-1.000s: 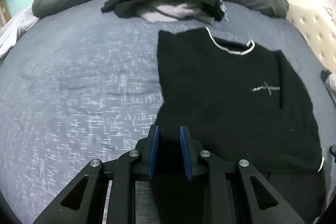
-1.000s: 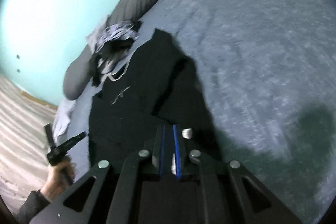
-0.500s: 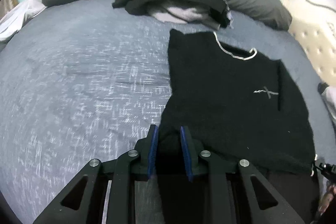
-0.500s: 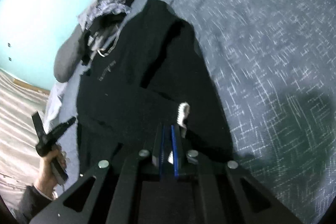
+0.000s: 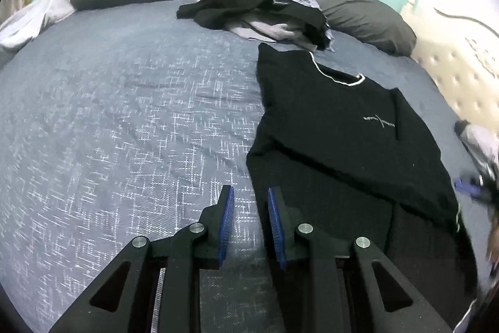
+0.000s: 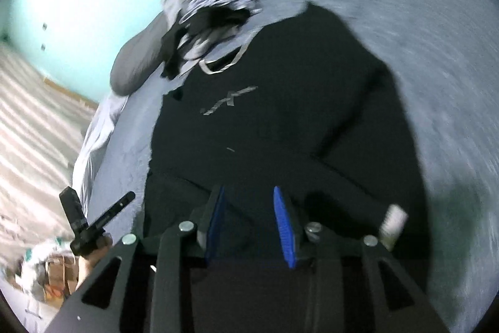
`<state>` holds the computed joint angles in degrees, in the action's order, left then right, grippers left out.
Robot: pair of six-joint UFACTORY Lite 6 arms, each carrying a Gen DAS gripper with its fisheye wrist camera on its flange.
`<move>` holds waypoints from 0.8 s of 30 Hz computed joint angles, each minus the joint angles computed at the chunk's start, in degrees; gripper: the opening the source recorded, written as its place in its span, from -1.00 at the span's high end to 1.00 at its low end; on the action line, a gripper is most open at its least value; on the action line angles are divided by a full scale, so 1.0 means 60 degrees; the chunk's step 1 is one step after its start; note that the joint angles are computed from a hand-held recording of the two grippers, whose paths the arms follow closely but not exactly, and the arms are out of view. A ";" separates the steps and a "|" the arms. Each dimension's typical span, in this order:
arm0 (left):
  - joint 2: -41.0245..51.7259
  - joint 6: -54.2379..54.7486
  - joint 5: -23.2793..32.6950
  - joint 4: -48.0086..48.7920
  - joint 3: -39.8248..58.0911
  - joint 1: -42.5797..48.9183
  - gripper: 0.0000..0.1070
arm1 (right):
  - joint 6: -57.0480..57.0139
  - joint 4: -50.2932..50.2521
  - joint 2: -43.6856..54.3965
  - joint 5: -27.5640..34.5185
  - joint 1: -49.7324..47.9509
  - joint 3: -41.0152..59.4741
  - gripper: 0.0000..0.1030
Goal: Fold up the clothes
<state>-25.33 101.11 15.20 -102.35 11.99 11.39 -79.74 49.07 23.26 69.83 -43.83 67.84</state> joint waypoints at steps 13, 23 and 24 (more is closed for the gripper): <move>0.0615 -0.0244 0.1644 0.1408 0.0297 0.2461 0.50 | 0.3280 -0.0217 0.0872 -0.1678 0.6030 0.3166 0.35; 0.0733 -0.0443 0.1943 0.2017 0.0504 0.2892 0.42 | 0.6368 -0.1812 0.4380 -0.2077 0.9103 0.8641 0.35; 0.0793 -0.0440 0.2010 0.2037 0.0538 0.2937 0.42 | 0.6614 -0.2020 0.4757 -0.2066 0.9311 0.9229 0.35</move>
